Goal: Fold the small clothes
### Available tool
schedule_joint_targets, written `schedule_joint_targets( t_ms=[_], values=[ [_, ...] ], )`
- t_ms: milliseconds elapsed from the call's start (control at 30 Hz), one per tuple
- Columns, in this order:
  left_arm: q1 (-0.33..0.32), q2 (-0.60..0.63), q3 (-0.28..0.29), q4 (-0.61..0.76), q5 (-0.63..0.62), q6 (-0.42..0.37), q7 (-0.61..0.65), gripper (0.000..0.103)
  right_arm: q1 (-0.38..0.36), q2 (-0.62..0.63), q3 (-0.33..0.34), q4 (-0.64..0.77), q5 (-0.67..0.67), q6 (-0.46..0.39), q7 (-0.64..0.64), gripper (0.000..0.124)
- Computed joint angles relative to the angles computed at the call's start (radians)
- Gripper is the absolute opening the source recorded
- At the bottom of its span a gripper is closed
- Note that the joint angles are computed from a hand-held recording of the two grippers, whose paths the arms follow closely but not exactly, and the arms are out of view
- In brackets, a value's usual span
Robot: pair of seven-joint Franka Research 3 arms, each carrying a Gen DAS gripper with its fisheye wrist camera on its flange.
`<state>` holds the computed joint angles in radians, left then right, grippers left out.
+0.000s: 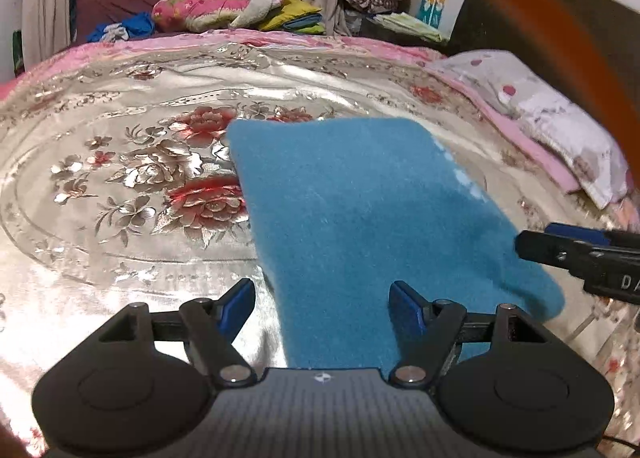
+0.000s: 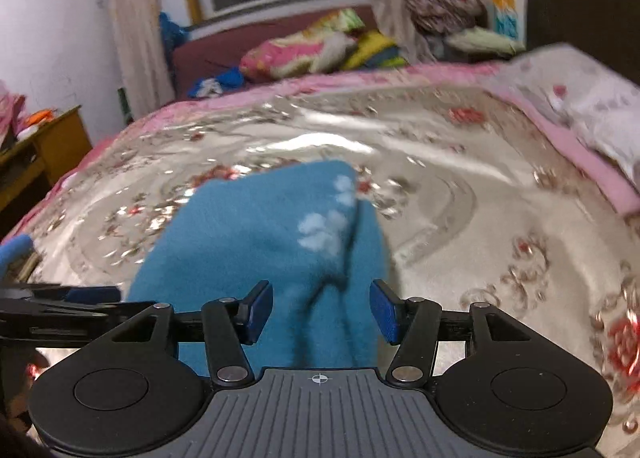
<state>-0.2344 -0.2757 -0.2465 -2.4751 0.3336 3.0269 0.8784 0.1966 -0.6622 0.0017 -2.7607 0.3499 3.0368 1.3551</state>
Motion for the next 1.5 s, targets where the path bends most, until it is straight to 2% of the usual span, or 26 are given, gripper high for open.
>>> schedule_joint_targets(
  t_ms=[67, 200, 333, 433, 700, 833, 1033, 1233, 1500],
  values=[
    [-0.011, 0.004, -0.001, 0.004, -0.001, -0.01, 0.008, 0.079, -0.01, 0.01, 0.022, -0.001, -0.013, -0.006, 0.002, 0.05],
    [-0.028, 0.019, -0.005, 0.025, -0.01, -0.05, 0.024, 0.079, -0.12, 0.07, 0.111, 0.02, -0.068, -0.069, 0.093, 0.036],
    [-0.008, 0.016, -0.035, 0.045, 0.035, -0.093, -0.014, 0.079, -0.091, 0.086, 0.068, 0.015, -0.063, -0.067, 0.119, 0.034],
    [-0.015, -0.004, -0.032, 0.036, 0.038, -0.101, -0.03, 0.079, -0.127, 0.063, 0.103, 0.024, -0.096, -0.1, 0.168, 0.034],
    [-0.034, -0.051, -0.042, 0.014, 0.047, -0.146, -0.054, 0.079, -0.107, -0.096, 0.086, -0.047, -0.119, -0.149, 0.196, 0.037],
    [-0.049, -0.072, -0.05, 0.006, 0.046, -0.167, -0.062, 0.079, -0.139, -0.145, 0.115, -0.078, -0.146, -0.192, 0.227, 0.039],
    [-0.071, -0.109, -0.051, -0.009, 0.036, -0.177, -0.071, 0.079, -0.102, -0.266, 0.069, -0.123, -0.122, -0.243, 0.232, 0.04],
    [-0.087, -0.152, -0.054, -0.024, 0.028, -0.185, -0.072, 0.079, -0.085, -0.366, 0.053, -0.124, -0.101, -0.307, 0.228, 0.04],
    [-0.11, -0.207, -0.055, -0.055, 0.005, -0.218, -0.074, 0.08, -0.081, -0.453, 0.072, -0.128, -0.093, -0.379, 0.244, 0.041]
  ],
)
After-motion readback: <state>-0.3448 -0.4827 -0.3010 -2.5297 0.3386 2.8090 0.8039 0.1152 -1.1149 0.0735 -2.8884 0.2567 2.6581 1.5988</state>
